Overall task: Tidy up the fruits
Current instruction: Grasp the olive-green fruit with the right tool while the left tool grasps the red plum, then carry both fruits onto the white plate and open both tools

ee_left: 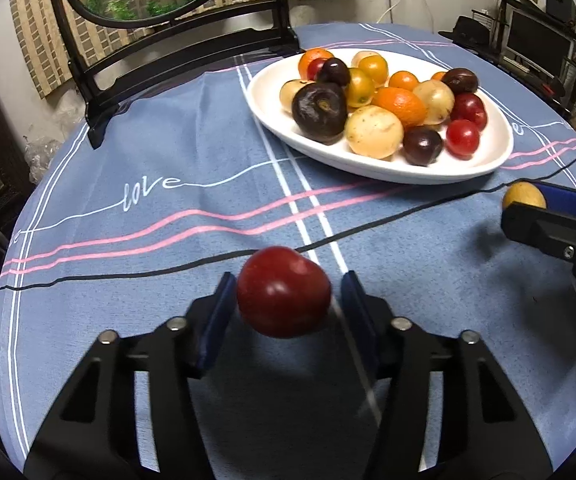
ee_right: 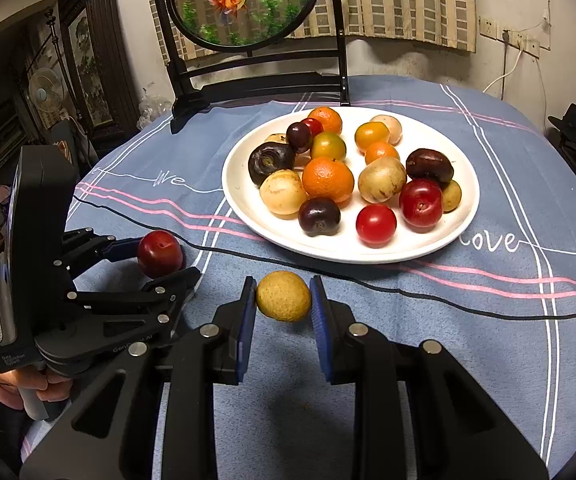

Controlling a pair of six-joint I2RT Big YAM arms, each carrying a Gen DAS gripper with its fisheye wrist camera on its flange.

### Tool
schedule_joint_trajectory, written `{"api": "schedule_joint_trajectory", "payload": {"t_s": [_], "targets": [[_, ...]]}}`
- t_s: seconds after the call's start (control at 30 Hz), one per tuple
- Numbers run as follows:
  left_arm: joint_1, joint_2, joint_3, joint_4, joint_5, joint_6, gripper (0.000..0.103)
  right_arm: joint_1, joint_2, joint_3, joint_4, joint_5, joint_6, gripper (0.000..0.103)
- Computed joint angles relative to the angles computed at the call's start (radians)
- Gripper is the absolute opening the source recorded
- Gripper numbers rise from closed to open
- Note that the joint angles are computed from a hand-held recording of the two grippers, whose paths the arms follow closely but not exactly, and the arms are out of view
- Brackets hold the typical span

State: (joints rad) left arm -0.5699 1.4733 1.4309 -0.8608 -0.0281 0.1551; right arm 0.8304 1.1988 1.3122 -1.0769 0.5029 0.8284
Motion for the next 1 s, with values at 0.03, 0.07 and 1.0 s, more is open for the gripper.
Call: {"api": "schedule_joint_trajectory", "payload": {"t_s": [0.03, 0.07, 1.0], "targets": [[-0.005, -0.006, -0.008, 0.012, -0.019, 0.008, 0.045, 0.000, 0.000, 0.000, 0.001, 0.000, 0.000, 0.027], [-0.009, -0.011, -0.016, 0.021, -0.033, 0.018, 0.043, 0.000, 0.000, 0.001, 0.000, 0.001, 0.000, 0.027], [-0.067, 0.061, 0.225, 0.030, 0.081, -0.125, 0.042, -0.146, -0.141, -0.046, 0.167, 0.029, -0.079, 0.027]]}}
